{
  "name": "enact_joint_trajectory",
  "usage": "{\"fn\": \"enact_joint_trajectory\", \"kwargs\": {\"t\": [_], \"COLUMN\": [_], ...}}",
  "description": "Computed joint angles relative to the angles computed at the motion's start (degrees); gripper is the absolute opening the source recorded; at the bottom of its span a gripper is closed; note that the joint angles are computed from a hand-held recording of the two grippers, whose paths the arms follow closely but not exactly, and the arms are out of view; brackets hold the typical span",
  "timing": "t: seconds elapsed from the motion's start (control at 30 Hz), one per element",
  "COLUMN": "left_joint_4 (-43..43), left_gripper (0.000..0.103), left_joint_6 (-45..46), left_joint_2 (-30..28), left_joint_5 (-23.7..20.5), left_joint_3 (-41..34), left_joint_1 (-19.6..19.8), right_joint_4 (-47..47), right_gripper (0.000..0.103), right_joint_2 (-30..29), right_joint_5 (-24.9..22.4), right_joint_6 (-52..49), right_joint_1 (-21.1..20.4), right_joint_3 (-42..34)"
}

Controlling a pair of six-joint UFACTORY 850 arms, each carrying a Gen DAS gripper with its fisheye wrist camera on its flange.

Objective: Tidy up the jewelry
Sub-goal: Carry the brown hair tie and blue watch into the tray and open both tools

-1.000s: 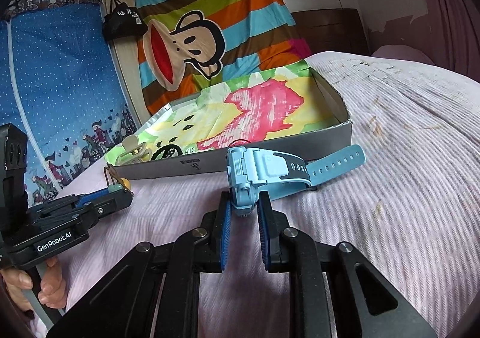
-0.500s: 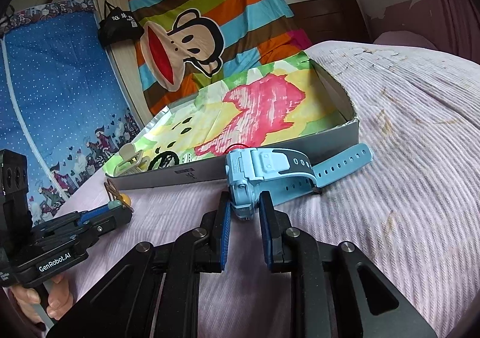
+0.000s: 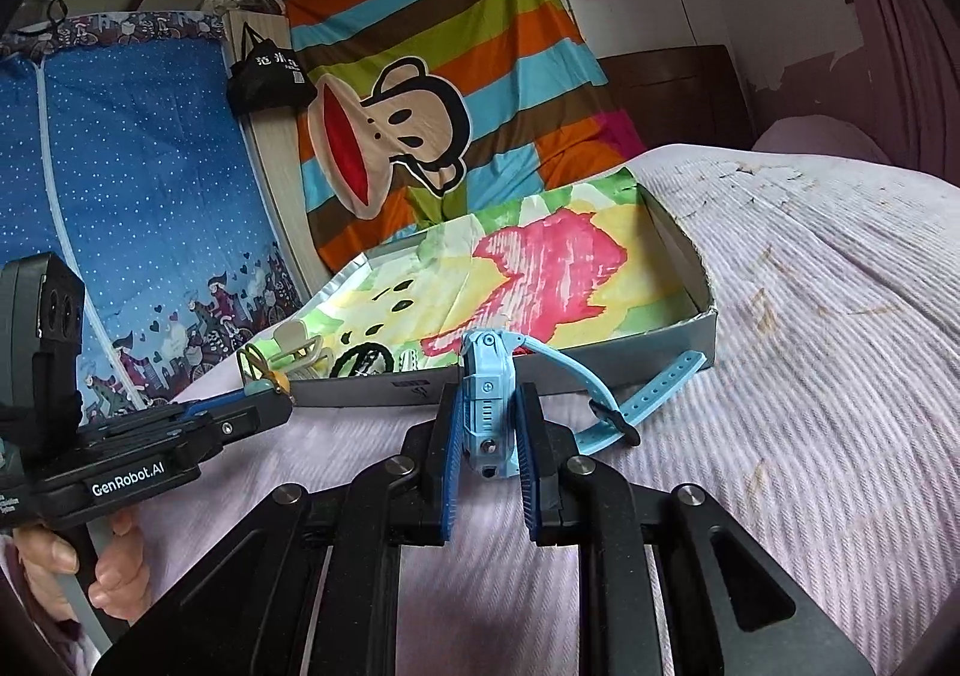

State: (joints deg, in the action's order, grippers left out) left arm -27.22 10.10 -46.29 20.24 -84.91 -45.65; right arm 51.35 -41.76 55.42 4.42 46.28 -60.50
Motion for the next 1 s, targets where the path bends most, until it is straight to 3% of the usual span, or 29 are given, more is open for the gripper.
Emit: {"fn": "enact_joint_trajectory", "kwargs": {"t": [0.33, 0.67, 0.87, 1.0], "left_joint_4": [1.01, 3.21, 1.77, -0.99], "left_gripper": [0.021, 0.021, 0.021, 0.021], "left_joint_6": [-1.52, -4.61, -2.54, -0.75], "left_joint_2": [-0.13, -0.1, -2.16, -5.04], "left_joint_5": [-0.18, 0.17, -1.45, -5.22], "left_joint_3": [-0.6, -1.46, -6.47, -12.43], "left_joint_1": [-0.09, 0.28, 0.76, 1.65], "right_joint_4": [-0.96, -0.02, 0.08, -0.2], "right_gripper": [0.015, 0.015, 0.015, 0.015], "right_joint_2": [-0.18, 1.26, 3.17, 3.82], "right_joint_5": [-0.4, 3.17, 4.48, 2.89], "right_joint_6": [-0.12, 0.63, -2.0, -4.59], "right_joint_1": [-0.26, 1.02, 0.45, -1.92], "right_joint_3": [-0.09, 1.91, 2.32, 0.41]}}
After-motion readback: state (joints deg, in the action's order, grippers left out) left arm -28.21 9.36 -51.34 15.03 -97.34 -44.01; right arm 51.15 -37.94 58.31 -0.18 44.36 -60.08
